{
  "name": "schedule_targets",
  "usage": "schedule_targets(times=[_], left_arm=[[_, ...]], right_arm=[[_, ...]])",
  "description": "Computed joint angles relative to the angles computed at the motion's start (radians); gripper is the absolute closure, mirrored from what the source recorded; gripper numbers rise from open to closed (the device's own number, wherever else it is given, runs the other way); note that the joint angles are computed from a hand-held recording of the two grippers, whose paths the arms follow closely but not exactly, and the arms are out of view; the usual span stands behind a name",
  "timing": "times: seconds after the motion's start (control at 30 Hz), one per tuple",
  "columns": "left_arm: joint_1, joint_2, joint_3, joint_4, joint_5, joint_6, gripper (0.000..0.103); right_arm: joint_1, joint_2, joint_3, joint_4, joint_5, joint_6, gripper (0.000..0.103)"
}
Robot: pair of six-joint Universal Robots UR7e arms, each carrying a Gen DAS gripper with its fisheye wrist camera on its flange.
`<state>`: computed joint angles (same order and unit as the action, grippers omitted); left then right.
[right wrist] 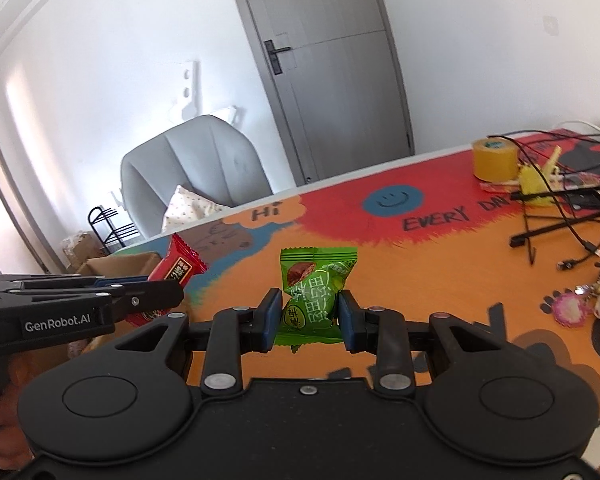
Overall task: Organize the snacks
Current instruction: 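Carry both held candies over the cardboard box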
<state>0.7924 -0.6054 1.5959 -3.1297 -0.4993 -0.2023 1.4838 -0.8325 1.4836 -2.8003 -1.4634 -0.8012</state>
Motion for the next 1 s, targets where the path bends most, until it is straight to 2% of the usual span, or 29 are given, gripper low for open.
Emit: schedule_targets(times=[0.6, 0.77, 0.9, 1.0], left_arm=[[-0.030, -0.128, 0.162, -0.085, 0.139, -0.043, 0.088], [-0.031, -0.178, 0.227, -0.072, 0.165, -0.112, 0.088], [-0.028, -0.216, 0.270, -0.016, 0.160, -0.182, 0.088], [-0.032, -0.234, 0.294, 0.001, 0.167, -0.205, 0.085]], right_arm=[[0.059, 0.012, 0.028, 0.016, 0.043, -0.031, 0.071], [0.070, 0.014, 0.030, 0.046, 0.059, -0.028, 0.071], [0.083, 0.022, 0.036, 0.045, 0.054, -0.032, 0.071], [0.094, 0.027, 0.042, 0.049, 0.050, -0.039, 0.071]])
